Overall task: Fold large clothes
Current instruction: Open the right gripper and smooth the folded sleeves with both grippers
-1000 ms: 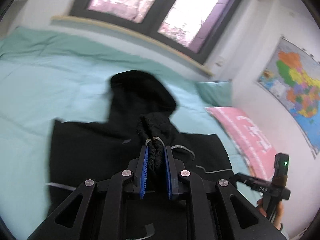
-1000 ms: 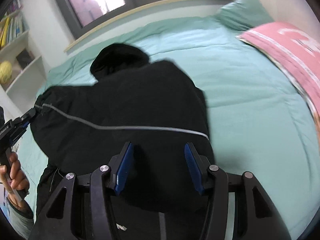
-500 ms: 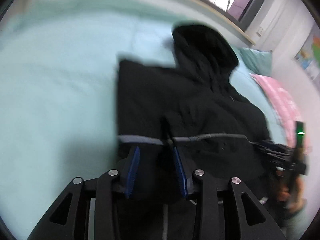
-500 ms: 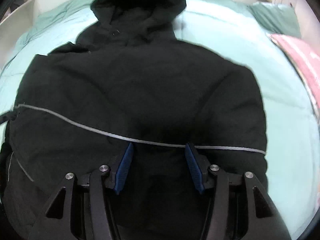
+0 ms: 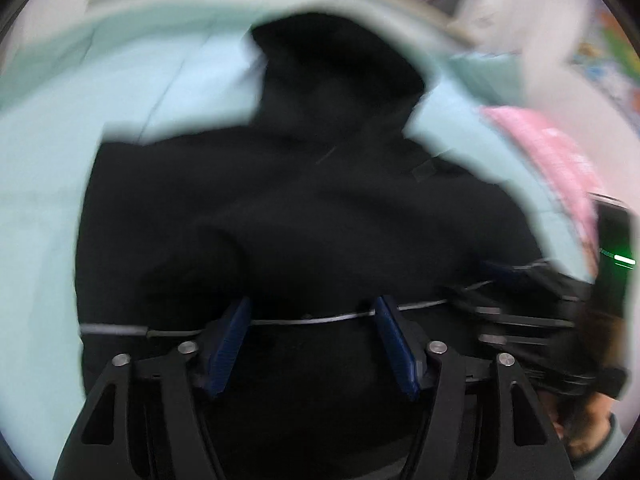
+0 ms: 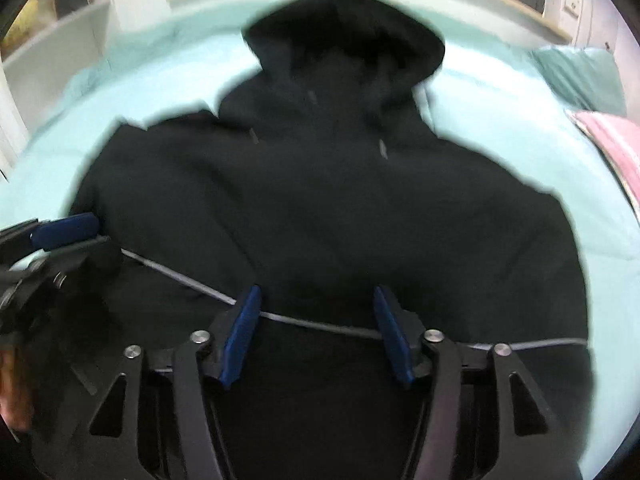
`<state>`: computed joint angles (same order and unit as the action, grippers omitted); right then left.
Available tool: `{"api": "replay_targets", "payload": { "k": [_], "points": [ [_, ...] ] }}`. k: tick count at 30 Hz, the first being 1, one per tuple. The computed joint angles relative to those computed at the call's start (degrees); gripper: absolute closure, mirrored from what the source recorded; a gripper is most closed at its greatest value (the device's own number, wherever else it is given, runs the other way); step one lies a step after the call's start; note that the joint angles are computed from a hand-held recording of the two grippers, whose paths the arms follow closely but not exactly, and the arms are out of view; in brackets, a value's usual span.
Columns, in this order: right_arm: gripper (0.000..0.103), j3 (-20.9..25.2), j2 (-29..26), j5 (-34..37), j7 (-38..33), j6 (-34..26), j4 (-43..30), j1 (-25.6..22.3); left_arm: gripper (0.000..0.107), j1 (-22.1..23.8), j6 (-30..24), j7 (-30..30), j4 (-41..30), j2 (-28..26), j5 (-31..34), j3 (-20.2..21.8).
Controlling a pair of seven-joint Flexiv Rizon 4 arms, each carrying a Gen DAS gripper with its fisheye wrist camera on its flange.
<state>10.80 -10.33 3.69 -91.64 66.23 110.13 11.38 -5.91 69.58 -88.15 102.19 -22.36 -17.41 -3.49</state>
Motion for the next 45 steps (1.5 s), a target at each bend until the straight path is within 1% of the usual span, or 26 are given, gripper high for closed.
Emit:
{"api": "replay_targets", "payload": {
  "k": [2, 4, 7, 9, 12, 13, 14, 15, 16, 18, 19, 20, 22, 24, 25, 26, 28, 29, 30, 31, 35, 39, 42, 43, 44, 45],
  "points": [
    [0.039, 0.27, 0.82, 0.44, -2.17, 0.72, 1.21, -0.54, 0.054, 2.13, 2.2, 3.01, 2.04, -0.04, -4.04, -2.79],
    [0.039, 0.3, 1.63, 2.06, -3.26, -0.36, 0.93, -1.23, 0.055, 2.01, 2.19, 3.64, 2.25, 0.53, -4.49, -2.65],
    [0.039, -0.27, 4.63, 7.21, -5.85, -1.11, 1.15, -3.51, 0.055, 3.58, 6.65, 8.37, 6.36, 3.21, -9.21, -5.71],
    [0.039, -1.93, 7.01, 5.91, -3.71, -0.38, 3.71, -4.31, 0.055, 6.63, 11.38, 15.95, 11.1, 5.96, -17.93, -11.1],
    [0.039, -3.83, 8.96, 5.1, -3.07, -3.12, 5.48, -5.6, 0.055, 9.02, 16.16, 26.76, 15.67, 8.49, -32.21, -17.54],
    [0.039, -4.13, 9.28, 3.2, -2.0, -2.58, 6.66, -5.71, 0.055, 9.54, 17.13, 30.33, 16.72, 8.97, -37.19, -19.49],
    [0.039, -4.27, 9.32, 1.07, -0.81, -1.42, 7.82, -5.68, 0.055, 9.67, 17.78, 33.24, 16.64, 8.29, -40.55, -20.57],
    [0.039, -4.27, 9.0, 0.88, -1.67, -0.21, 8.81, -5.64, 0.055, 8.86, 18.71, 33.96, 16.58, 7.42, -40.87, -20.04],
    [0.039, -4.14, 8.17, 2.2, -3.29, 1.41, 9.5, -5.53, 0.055, 7.79, 18.2, 33.33, 16.15, 6.06, -39.71, -18.5],
    [0.039, -4.12, 6.71, 0.79, -2.35, 5.73, 11.67, -5.3, 0.055, 6.39, 19.19, 34.44, 15.24, 4.08, -41.05, -17.65],
    [0.039, -4.46, 6.48, -2.22, 0.21, 9.35, 13.68, -5.08, 0.055, 4.91, 19.72, 33.39, 14.86, 3.61, -39.45, -15.95],
    [0.038, -4.84, 6.44, -5.09, 2.49, 11.71, 15.15, -4.94, 0.055, 2.51, 19.75, 30.48, 14.35, 3.13, -35.29, -12.58],
    [0.038, -4.38, 6.47, -4.22, 2.07, 12.36, 15.31, -5.43, 0.055, 0.05, 19.98, 26.03, 13.92, 2.64, -29.16, -8.78],
    [0.038, -3.51, 6.5, -0.15, -1.43, 12.24, 14.75, -6.25, 0.055, -0.09, 22.79, 24.95, 14.54, 2.37, -26.51, -8.96],
    [0.038, -3.63, 6.21, -0.84, -0.73, 12.89, 14.93, -6.03, 0.055, 0.15, 23.34, 24.38, 14.78, 2.34, -25.67, -9.16],
    [0.038, -3.88, 6.37, -2.24, 0.46, 13.68, 15.64, -5.85, 0.055, -0.48, 23.4, 23.14, 14.84, 2.41, -24.32, -8.13],
    [0.038, -4.37, 6.47, -5.06, 2.71, 15.42, 16.94, -5.64, 0.055, -2.58, 22.55, 20.19, 14.11, 2.16, -20.98, -4.84],
    [0.038, -4.18, 6.65, -4.64, 2.46, 15.82, 17.24, -5.86, 0.055, -3.45, 22.18, 18.9, 13.65, 1.95, -19.35, -3.43],
    [0.038, -3.98, 6.72, -4.28, 2.52, 15.93, 17.27, -5.88, 0.055, -3.5, 22.14, 18.15, 13.51, 1.9, -18.3, -3.15],
    [0.037, -3.72, 6.82, -3.37, 2.08, 16.16, 17.28, -6.0, 0.055, -2.53, 22.75, 18.14, 14.17, 2.27, -17.89, -4.23],
    [0.037, -4.47, 7.13, -7.47, 5.52, 19.07, 19.29, -5.65, 0.055, 2.67, 25.69, 18.44, 16.18, 3.0, -16.74, -10.3],
    [0.035, -3.32, 7.2, -3.57, 2.77, 18.21, 18.31, -6.06, 0.055, 3.5, 26.7, 16.06, 16.57, 3.13, -13.87, -10.67],
    [0.034, -4.41, 7.55, -7.99, 6.66, 16.57, 18.51, -5.51, 0.055, 5.8, 24.96, 14.84, 16.48, 3.55, -12.52, -12.39],
    [0.034, -4.65, 7.93, -9.65, 7.92, 14.44, 18.12, -5.38, 0.055, 6.52, 23.06, 14.35, 16.17, 3.97, -12.24, -12.69],
    [0.034, -4.67, 8.2, -10.25, 8.42, 12.35, 17.46, -5.3, 0.055, 6.24, 21.07, 13.68, 15.61, 4.33, -11.73, -11.86],
    [0.034, -4.65, 8.89, -10.98, 9.02, 8.41, 16.26, -5.15, 0.055, 4.74, 17.71, 12.12, 14.48, 5.01, -10.69, -9.36]
  ]
}}
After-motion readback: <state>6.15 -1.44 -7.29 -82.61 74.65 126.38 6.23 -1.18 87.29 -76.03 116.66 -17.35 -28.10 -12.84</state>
